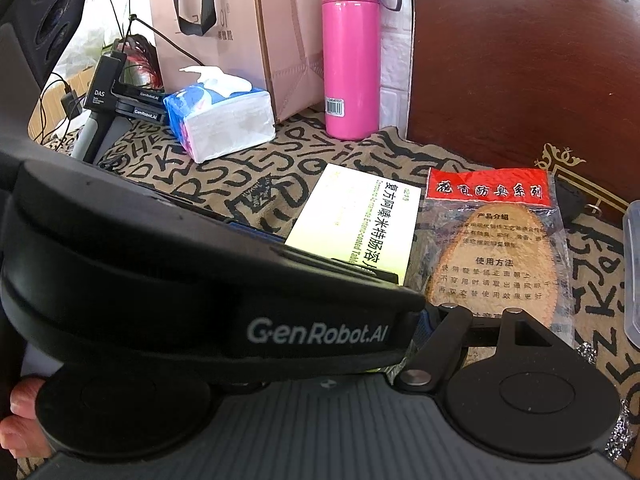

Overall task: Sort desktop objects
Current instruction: 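Lift the yellow medicine box with the left gripper toward the cardboard box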

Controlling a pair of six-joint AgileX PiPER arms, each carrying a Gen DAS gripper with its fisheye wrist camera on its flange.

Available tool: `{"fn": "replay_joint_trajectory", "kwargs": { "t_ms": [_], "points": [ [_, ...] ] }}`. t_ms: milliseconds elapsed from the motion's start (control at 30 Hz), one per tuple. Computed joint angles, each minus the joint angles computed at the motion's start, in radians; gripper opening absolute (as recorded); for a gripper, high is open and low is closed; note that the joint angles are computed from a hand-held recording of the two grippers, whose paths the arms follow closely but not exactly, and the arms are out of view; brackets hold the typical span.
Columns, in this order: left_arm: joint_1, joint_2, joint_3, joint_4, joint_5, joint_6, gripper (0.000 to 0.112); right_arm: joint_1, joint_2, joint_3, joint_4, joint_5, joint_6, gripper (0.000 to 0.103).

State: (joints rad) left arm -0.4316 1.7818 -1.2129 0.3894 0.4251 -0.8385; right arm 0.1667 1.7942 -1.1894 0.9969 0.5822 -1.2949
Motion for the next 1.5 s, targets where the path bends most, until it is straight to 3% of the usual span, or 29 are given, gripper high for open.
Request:
{"fn": "replay_joint_trajectory", "kwargs": {
  "t_ms": [367,867,1167,1500],
  "points": [
    [-0.049,-0.071,0.031,0.120,0.035,-0.145,0.063,-0.020,-0.081,0.059,0.050,0.013,-0.058,0.080],
    [-0.241,-0.169,0.002,0.335,0.183,-0.382,0.060,-0.127,-0.293,0.181,0.108,0.072,-0.122,0.080],
    [-0.419,-0.140,-0.131,0.439,0.313,-0.445,0.060,-0.310,-0.435,0.249,0.174,0.175,-0.204,0.080],
    [-0.561,0.006,-0.384,0.461,0.385,-0.390,0.060,-0.600,-0.487,0.250,0.233,0.330,-0.300,0.080]
  ]
}}
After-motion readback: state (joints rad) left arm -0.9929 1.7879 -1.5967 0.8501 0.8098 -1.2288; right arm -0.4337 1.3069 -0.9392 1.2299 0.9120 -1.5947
